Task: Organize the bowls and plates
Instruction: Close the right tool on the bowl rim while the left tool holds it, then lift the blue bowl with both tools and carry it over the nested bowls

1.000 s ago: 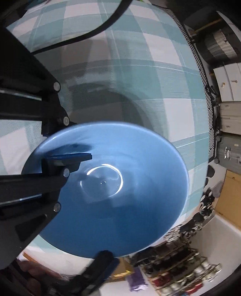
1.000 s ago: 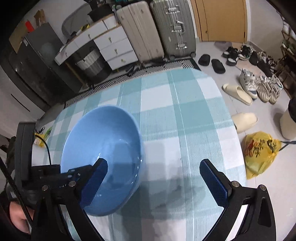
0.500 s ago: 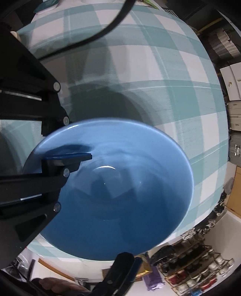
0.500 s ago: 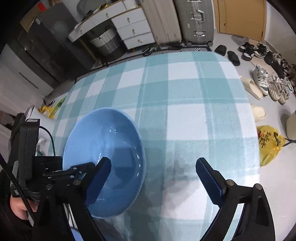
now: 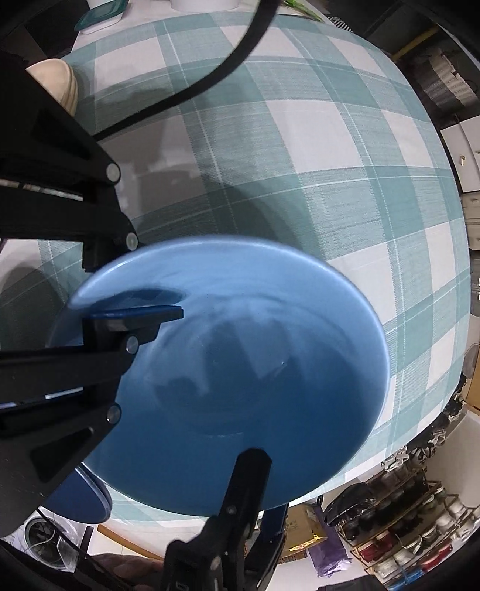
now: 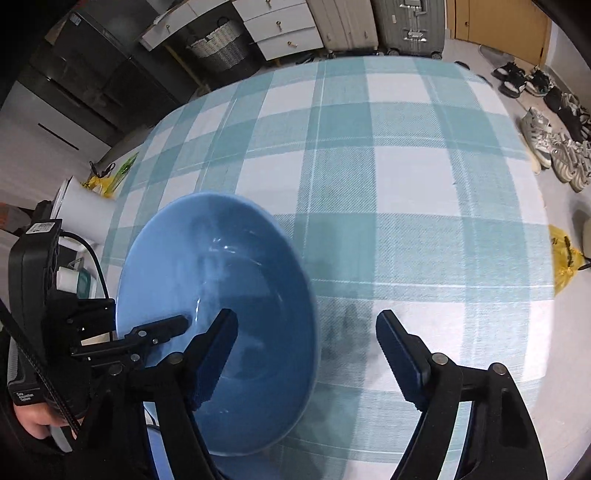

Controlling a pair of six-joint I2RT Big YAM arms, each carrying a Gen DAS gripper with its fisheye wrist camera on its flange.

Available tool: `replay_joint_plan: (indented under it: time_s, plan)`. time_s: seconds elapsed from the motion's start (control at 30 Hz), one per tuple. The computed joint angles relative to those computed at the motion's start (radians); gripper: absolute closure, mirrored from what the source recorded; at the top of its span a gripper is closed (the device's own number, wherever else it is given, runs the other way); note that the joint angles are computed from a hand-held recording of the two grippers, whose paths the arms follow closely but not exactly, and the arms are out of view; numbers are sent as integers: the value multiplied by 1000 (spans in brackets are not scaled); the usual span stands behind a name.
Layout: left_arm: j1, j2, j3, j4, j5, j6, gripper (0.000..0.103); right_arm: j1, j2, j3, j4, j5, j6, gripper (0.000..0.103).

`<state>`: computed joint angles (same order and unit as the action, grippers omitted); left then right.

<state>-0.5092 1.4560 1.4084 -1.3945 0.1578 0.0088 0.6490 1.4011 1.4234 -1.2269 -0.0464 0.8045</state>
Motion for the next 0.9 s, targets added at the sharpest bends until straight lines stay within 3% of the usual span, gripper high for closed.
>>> replay_joint_plan:
  time_s: [0.13, 0.6, 0.73, 0.9]
  plan:
    - [3, 5, -2, 1, 6, 3, 91, -1, 22, 3, -3, -15, -18, 37]
    - [11, 9, -3, 4, 25, 22, 91, 16, 21, -1, 2, -1, -35, 87]
    - [14, 9, -5, 5, 25, 16, 91, 20, 18, -4, -3, 21, -26, 95]
    - [1, 8, -4, 0, 13, 5, 92, 26, 6, -5, -1, 58, -18, 96]
